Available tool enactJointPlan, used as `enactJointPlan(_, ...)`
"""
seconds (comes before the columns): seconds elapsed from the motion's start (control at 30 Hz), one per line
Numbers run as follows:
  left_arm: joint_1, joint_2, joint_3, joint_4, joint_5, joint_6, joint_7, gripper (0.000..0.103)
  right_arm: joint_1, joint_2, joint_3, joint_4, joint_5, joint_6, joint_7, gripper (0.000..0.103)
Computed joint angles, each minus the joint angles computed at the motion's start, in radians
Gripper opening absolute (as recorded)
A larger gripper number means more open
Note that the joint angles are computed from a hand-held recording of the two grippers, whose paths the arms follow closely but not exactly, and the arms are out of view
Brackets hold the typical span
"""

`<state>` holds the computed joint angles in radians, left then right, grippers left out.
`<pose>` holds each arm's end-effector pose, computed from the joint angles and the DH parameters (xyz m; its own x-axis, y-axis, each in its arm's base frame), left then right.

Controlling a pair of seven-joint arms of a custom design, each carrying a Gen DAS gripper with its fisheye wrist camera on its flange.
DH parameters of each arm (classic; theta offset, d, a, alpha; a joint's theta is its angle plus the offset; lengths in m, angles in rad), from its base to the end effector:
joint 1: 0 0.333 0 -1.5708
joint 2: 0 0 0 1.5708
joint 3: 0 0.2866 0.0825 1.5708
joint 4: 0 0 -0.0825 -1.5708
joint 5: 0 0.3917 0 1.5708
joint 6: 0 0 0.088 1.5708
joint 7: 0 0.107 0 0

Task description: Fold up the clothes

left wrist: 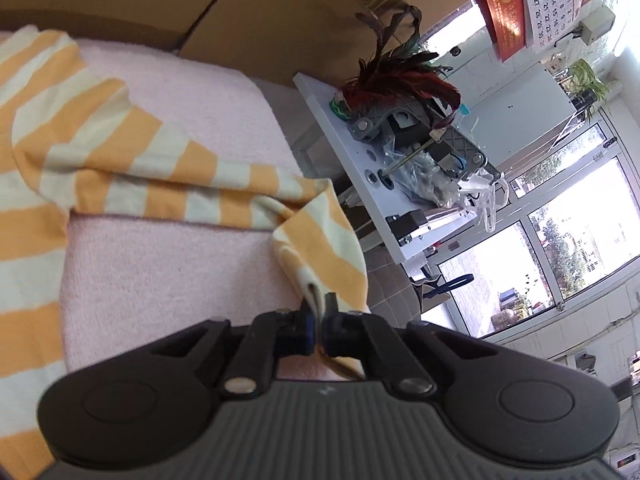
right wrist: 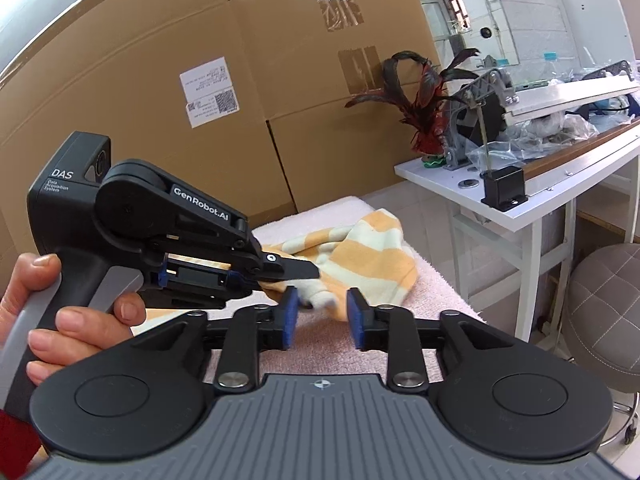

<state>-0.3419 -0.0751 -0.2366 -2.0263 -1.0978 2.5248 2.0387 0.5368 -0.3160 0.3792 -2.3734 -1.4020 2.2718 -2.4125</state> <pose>0.4935 -0.3150 0.5079 -0.4142 -0.6204 0.6660 -0.8675 0.0475 -0.4952 0.3175 0.3801 0.4450 -0.2185 -0.9207 -0.3233 -0.2760 0.3761 -0.8845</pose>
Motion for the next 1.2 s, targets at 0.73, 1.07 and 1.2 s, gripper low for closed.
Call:
enactJointPlan(0.73,0.052,0.113,-0.035,0.417,0.281,0.113,0.027,0.0,-0.092,0.22,-0.136,0.26,-0.103,0.367,0.058,0.023)
enactJointPlan(1.07,0.076,0.043,-0.001,0.441,0.089,0.072,0.208,0.0,-0.067,0.425,-0.235,0.497,0.01,0.501,-0.064,0.023)
enactJointPlan(1.2,0.075,0.012,0.028,0.423,0.017,0.006,0.273,0.0,-0.045,0.447,-0.261,0.514,0.024,0.571,-0.131,0.023)
